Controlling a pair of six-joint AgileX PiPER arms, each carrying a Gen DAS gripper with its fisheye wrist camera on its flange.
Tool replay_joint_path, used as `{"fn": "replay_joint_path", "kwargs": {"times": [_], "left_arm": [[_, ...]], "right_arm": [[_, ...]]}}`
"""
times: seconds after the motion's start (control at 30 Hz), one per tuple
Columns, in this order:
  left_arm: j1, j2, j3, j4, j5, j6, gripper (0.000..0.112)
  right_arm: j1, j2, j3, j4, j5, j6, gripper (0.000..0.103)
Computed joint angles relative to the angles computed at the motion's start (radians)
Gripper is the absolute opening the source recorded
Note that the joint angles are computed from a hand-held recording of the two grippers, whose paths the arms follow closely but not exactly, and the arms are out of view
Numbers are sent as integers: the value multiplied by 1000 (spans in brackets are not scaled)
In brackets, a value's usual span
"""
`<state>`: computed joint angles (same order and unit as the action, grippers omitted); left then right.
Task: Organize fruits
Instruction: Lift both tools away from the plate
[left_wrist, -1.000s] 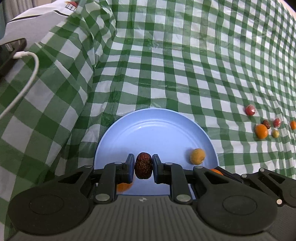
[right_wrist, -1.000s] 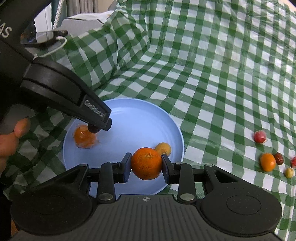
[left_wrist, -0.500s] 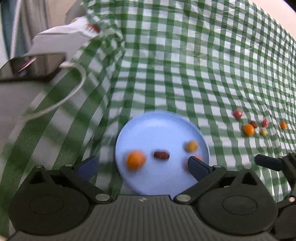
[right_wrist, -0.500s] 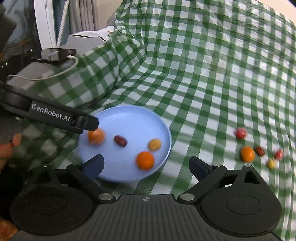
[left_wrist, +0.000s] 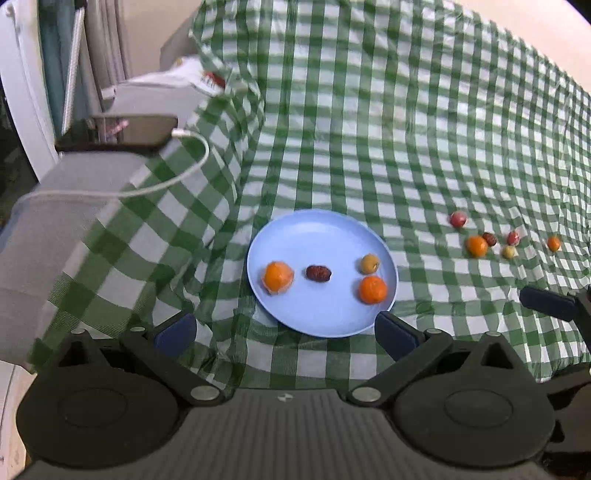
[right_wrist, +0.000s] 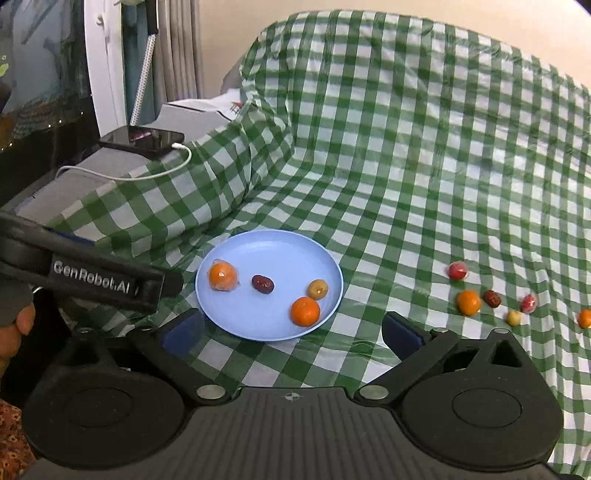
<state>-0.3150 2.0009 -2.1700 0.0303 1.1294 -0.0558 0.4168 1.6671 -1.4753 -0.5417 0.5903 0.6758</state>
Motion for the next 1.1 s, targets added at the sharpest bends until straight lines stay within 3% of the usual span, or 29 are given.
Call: {"fn": "replay_joint_path", "kwargs": {"times": [0.23, 0.53, 1.1], "left_arm": [[-33, -84, 116, 42, -58, -20, 103], [-34, -139, 186, 51, -105, -23, 103], [-24, -115, 150, 54, -77, -25, 103]], "right_arm": [[30, -67, 81, -128, -11, 157, 102], [55, -82, 97, -177, -6, 199, 102], [49, -69, 84, -158, -2, 182, 102]]}}
